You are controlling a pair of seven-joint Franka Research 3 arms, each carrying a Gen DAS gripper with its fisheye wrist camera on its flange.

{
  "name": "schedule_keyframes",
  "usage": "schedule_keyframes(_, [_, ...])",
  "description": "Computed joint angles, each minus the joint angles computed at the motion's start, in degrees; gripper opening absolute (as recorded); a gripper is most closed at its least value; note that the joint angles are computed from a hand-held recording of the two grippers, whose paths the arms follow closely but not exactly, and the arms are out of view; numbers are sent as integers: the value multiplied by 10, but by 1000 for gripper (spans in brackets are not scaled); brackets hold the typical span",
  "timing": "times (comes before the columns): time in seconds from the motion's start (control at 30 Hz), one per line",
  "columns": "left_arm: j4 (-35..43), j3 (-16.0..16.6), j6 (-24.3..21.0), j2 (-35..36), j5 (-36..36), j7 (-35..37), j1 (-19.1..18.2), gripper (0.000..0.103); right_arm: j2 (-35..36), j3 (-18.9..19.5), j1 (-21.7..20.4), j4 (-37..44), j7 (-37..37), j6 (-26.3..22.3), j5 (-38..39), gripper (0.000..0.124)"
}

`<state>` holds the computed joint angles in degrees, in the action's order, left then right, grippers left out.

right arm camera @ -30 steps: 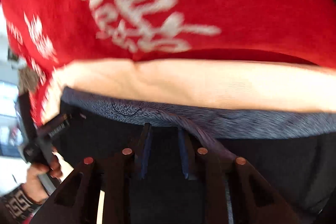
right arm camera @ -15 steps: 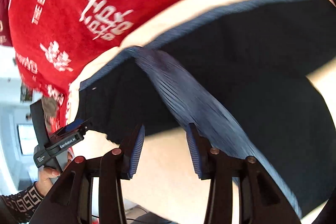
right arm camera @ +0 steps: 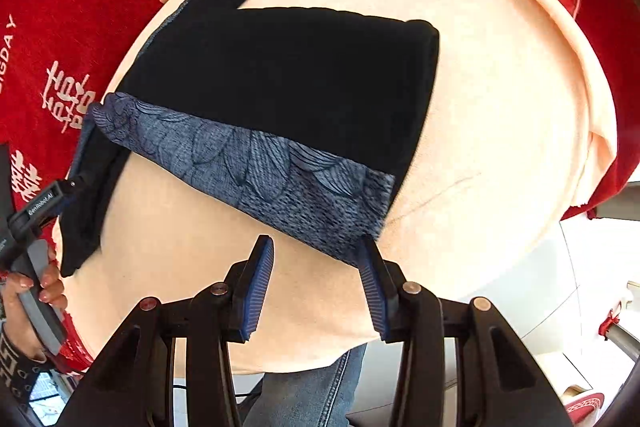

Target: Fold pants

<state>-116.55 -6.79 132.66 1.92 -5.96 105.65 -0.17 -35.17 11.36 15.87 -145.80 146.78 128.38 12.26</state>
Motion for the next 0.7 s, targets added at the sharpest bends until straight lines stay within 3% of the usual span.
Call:
schedule_keyframes(0.13, [-14, -5, 5, -7, 5, 4, -8, 89, -8, 5, 2, -7, 1, -16, -10, 47])
schedule_keyframes(0.27, [-29, -12, 15, -15, 19, -12, -21, 89, -50, -20, 19, -61, -39, 33, 26, 47])
schedule_keyframes(0.5, [-39, -16, 6, -26, 11, -38, -37, 89, -52, -64, 53, -81, -211, 143, 87, 47])
schedule_keyframes(0.67, [-31, -20, -18, -19, 12, -62, -47, 89, -42, -106, 78, -102, -310, 171, 172, 46])
schedule_keyframes(0.7, [-30, -21, -21, -17, 15, -66, -49, 89, -34, -120, 83, -93, -333, 158, 188, 42])
